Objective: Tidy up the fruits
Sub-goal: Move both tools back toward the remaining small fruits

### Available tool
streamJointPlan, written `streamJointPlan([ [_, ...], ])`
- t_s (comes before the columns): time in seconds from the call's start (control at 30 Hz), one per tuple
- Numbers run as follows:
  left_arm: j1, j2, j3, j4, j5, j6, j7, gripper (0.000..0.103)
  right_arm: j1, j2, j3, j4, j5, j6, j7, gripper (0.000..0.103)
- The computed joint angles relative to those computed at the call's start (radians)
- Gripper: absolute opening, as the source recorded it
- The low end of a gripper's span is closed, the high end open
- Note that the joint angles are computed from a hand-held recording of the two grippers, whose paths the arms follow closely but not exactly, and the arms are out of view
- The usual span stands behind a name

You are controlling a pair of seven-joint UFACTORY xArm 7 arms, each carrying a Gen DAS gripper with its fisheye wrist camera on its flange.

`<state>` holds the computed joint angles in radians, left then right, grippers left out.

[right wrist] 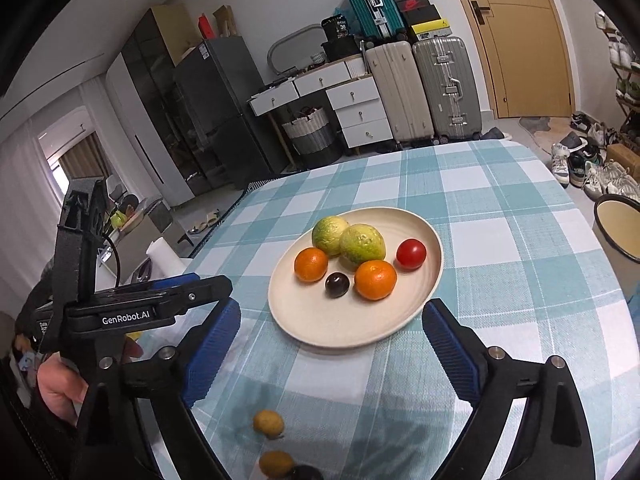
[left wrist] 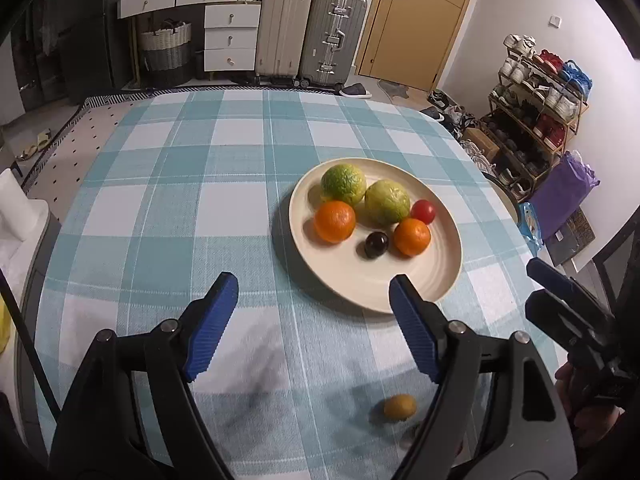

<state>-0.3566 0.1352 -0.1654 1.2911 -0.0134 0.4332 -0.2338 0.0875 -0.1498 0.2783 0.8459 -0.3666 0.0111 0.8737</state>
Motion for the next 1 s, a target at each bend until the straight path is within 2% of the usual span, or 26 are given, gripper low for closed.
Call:
streamJointPlan([
  [0.13,-0.006,-0.038,0.001,-0.051,0.022,-0.015,-0.021,0.081,-0.025,-0.034,0.029,-0.025,-0.024,0.005,0.033,0.097],
  [0.23,-0.025,-0.074,0.015,-0.096,0.171,-0.04,-0.134,0.086,-0.034,-0.058,0.046,-0.042,-0.026,0.009,0.042,0.099],
  [0.37,-0.021,-0.122,0.002,-0.157,0.231,-0.078,-0.171,0.101,-0.046,-0.086,0.067,-0.068,-0.018,-0.003,0.047,0.1],
  [0.43,-0.017,-0.143,-0.005,-0.181,0.269,-0.095,-0.206,0.102,-0.071,-0.103,0.095,-0.081,-0.021,-0.005,0.056,0.101],
  [0.7,-0.008,-0.184,-0.027,-0.249,0.223,-0.105,-0.198,0.102,-0.098,-0.153,0.138,-0.123,0.012,-0.01,0.047,0.102],
  [0.8,-0.015,-0.201,-0.028,-0.289,0.159,-0.139,-0.149,0.102,-0.113,-0.179,0.159,-0.145,0.023,-0.014,0.047,0.102],
  [0.9,-0.016,-0.214,-0.036,-0.311,0.149,-0.15,-0.143,0.102,-0.125,-0.198,0.176,-0.164,0.036,-0.018,0.043,0.103],
  [1.0,-0.017,-0.233,-0.039,-0.339,0.134,-0.159,-0.142,0.102,-0.106,-0.215,0.166,-0.187,0.062,-0.015,0.03,0.103],
])
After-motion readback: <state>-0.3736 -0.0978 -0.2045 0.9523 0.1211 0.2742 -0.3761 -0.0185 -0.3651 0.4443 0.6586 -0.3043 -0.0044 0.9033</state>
